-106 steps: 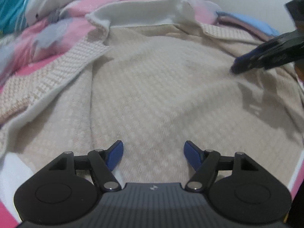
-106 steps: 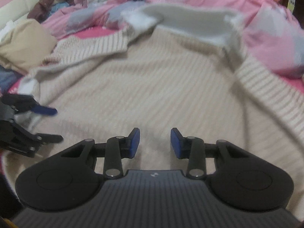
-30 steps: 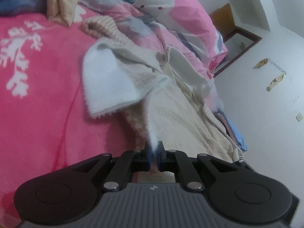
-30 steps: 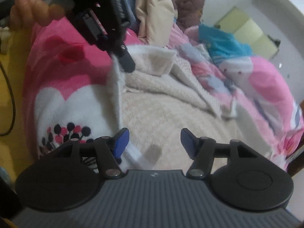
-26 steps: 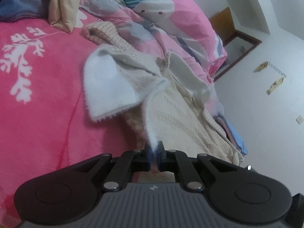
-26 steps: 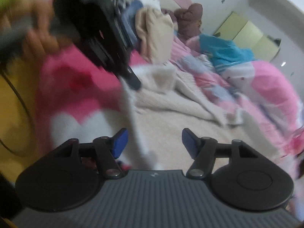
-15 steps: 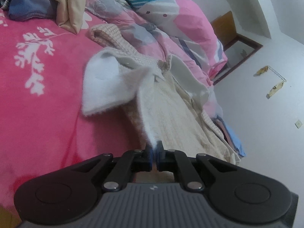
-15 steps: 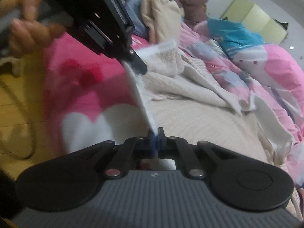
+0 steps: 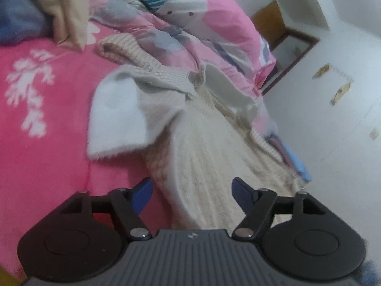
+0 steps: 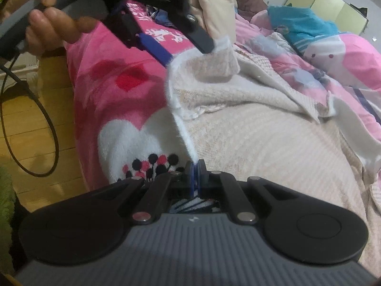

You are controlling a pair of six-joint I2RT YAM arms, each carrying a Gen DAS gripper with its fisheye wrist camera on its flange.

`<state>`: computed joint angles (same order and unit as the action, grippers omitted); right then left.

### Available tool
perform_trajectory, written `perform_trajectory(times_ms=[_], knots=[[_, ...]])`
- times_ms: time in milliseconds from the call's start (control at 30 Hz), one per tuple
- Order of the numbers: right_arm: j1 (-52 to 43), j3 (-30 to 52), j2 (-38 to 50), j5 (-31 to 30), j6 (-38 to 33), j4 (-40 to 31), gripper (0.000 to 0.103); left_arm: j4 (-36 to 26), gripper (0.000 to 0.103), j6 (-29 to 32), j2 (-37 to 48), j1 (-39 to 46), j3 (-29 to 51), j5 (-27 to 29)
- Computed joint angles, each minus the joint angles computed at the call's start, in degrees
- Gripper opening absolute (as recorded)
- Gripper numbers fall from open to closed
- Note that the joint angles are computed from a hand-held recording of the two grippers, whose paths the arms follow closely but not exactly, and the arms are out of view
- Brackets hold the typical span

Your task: Fold clothes

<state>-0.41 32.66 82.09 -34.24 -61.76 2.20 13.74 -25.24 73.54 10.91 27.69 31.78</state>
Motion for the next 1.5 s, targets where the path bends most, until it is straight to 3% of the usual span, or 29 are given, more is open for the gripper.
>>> perform_trajectory(times_ms=[67, 133, 200, 300, 400, 533, 600, 700, 800, 867, 933, 1133, 1233, 1367, 1500], knots=[[0.0, -0.6, -1.0, 0.2, 0.8, 0.6, 0.002, -0.3, 0.077, 1.4, 2.8, -3.3, 2.3, -5.3], [-1.3, -1.1, -2.6, 0.1, 0.8, 0.4, 0.009, -1.8, 0.064, 2.0, 5.7, -5.2, 4.8, -8.5], [-3.2, -1.5, -4.5, 0.0, 1.0, -0.5, 0.021, -3.3, 0.052, 2.1, 8.3, -5.7, 6.7, -9.1], [-10.4, 2.3, -4.6, -2.1, 5.5, -6.5, 0.032, -1.8, 0.053, 2.2, 9.9, -4.3, 6.0, -6.8], [-20.9, 12.7, 1.5, -5.9, 16.7, -16.5, 0.050, 0.1, 0.054, 3.1, 10.1, -3.6, 4.8, -5.6], [-35.7, 33.9, 18.4, -12.2, 41.8, -32.0, 0.052, 0.4, 0.053, 4.1, 10.4, -3.3, 4.7, -4.5], [-40.8, 41.8, 26.5, -16.6, 50.7, -38.9, 0.052, 0.1, 0.053, 4.7, 10.5, -3.6, 5.0, -4.8], [-45.0, 47.5, 34.4, -18.6, 63.1, -40.4, 0.053, -0.4, 0.051, 5.6, 10.5, -4.4, 5.3, -5.6], [-45.6, 50.3, 38.5, -18.5, 69.9, -37.6, 0.053, -1.1, 0.041, 5.9, 10.5, -5.3, 5.6, -7.3], [-45.5, 50.7, 38.9, -18.3, 73.7, -35.0, 0.055, -1.4, 0.039, 5.1, 10.7, -5.3, 5.9, -7.6], [-45.5, 49.4, 37.5, -17.7, 75.2, -32.5, 0.054, -1.9, 0.032, 4.6, 10.9, -5.1, 6.1, -7.9], [-48.4, 48.1, 33.5, -17.3, 73.3, -28.6, 0.057, -2.2, 0.031, 4.6, 11.5, -5.4, 6.7, -8.7], [-47.5, 54.0, 38.1, -16.3, 75.0, -26.2, 0.057, -3.2, 0.031, 5.1, 11.8, -5.8, 7.5, -9.1], [-44.9, 65.2, 47.6, -18.5, 75.5, -29.9, 0.058, -4.1, 0.031, 5.5, 12.0, -5.8, 8.2, -9.1], [-41.1, 70.6, 50.9, -19.9, 72.5, -31.3, 0.059, -4.2, 0.031, 5.9, 11.7, -6.6, 8.1, -10.5]])
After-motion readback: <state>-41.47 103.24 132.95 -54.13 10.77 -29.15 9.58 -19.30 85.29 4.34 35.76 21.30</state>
